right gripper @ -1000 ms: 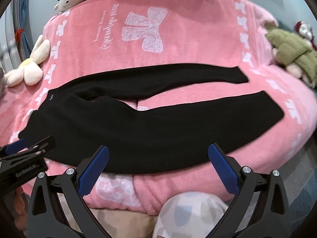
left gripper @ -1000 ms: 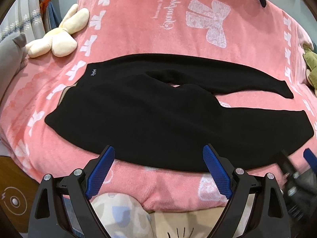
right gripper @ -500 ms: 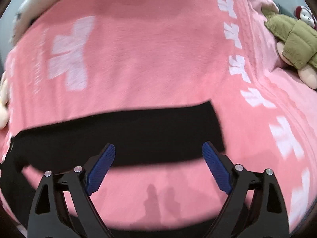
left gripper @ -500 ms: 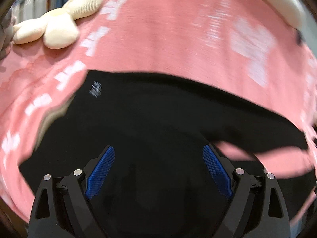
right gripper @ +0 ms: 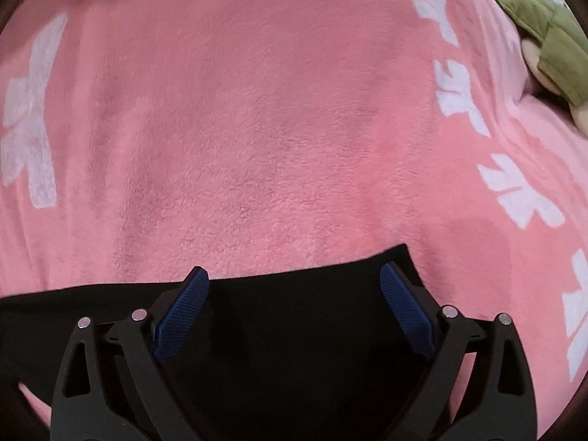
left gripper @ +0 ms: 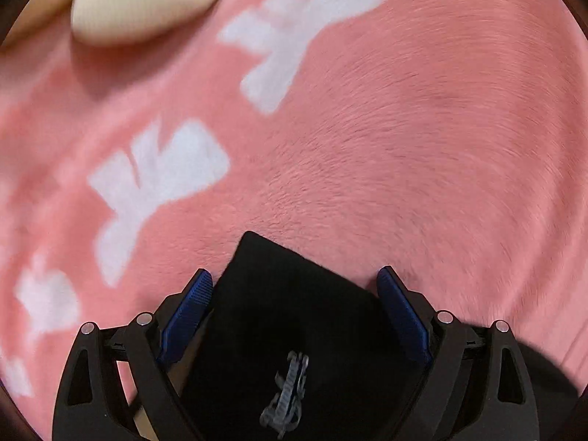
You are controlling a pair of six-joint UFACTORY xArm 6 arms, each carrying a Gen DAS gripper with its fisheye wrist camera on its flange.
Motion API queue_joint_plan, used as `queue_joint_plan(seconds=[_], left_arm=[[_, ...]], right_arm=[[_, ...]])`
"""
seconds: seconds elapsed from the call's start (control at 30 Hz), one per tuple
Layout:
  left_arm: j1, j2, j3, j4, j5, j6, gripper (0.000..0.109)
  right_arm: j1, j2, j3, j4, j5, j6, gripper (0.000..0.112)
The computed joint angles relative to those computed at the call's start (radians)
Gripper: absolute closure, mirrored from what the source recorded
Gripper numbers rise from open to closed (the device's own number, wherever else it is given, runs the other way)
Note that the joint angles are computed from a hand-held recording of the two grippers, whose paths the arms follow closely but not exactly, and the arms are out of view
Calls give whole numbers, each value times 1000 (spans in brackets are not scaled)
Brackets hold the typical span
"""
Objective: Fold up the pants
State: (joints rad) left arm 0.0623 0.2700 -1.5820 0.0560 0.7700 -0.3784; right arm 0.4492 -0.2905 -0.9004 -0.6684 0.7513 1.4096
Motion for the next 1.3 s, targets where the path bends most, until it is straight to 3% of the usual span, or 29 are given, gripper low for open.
queue_joint_plan(seconds=[0.03, 0.07, 0.1, 0.13, 0.23, 0.33, 0.4, 0.53, 0.7, 0.87, 0.9, 0.97, 1.0, 1.03, 1.07, 1.1, 1.13, 1.2, 1.3], left_arm=[[2, 3, 4, 1, -19, -16, 22], [-3, 7, 3, 25, -34, -23, 28], [-8, 8, 0, 58, -35, -29, 49], [-10, 4, -1, 75, -36, -26, 81], [12, -49, 50, -71, -80, 58, 87], [28, -188, 169, -186, -163, 163, 88], [39, -305, 249, -299, -174, 274, 88], [82, -561, 390, -421, -89, 467, 88], [184, -867, 591, -475, 99, 557, 88], [248, -1053, 790, -397, 185, 576, 85], [257, -1079, 822, -391, 204, 572, 81], [284, -1120, 867, -417, 222, 547, 63], [310, -1164, 896, -463, 233, 533, 43], [332, -1201, 918, -517, 236, 520, 26], [357, -1230, 936, -574, 244, 508, 22], [378, -1248, 947, -614, 257, 502, 21], [391, -1258, 954, -662, 276, 492, 20], [371, -1227, 950, -708, 287, 458, 18], [284, -1162, 958, -711, 207, 382, 18]], right_arm=[[4, 14, -13, 5, 4, -12, 44], [17, 33, -37, 8, 40, -25, 51], [27, 43, -52, 3, 63, -29, 70], [33, 46, -60, 2, 73, -39, 100], [47, -6, -38, -28, 53, 2, 104], [95, -75, -27, -91, 74, 46, 104], [144, -158, -4, -138, 87, 85, 104], [292, -321, 39, -208, 201, 126, 104], [582, -489, 103, -259, 499, 231, 104], [773, -597, 243, -186, 669, 374, 99], [790, -613, 263, -171, 677, 404, 97], [889, -597, 253, -158, 806, 511, 96], [934, -594, 246, -167, 846, 552, 95], [982, -586, 234, -178, 890, 597, 85], [1053, -565, 210, -199, 949, 664, 73], [1113, -536, 186, -217, 1001, 723, 49], [1165, -505, 162, -236, 1047, 771, 42], [1236, -458, 134, -272, 1057, 833, 42], [1242, -423, 135, -274, 963, 891, 42]])
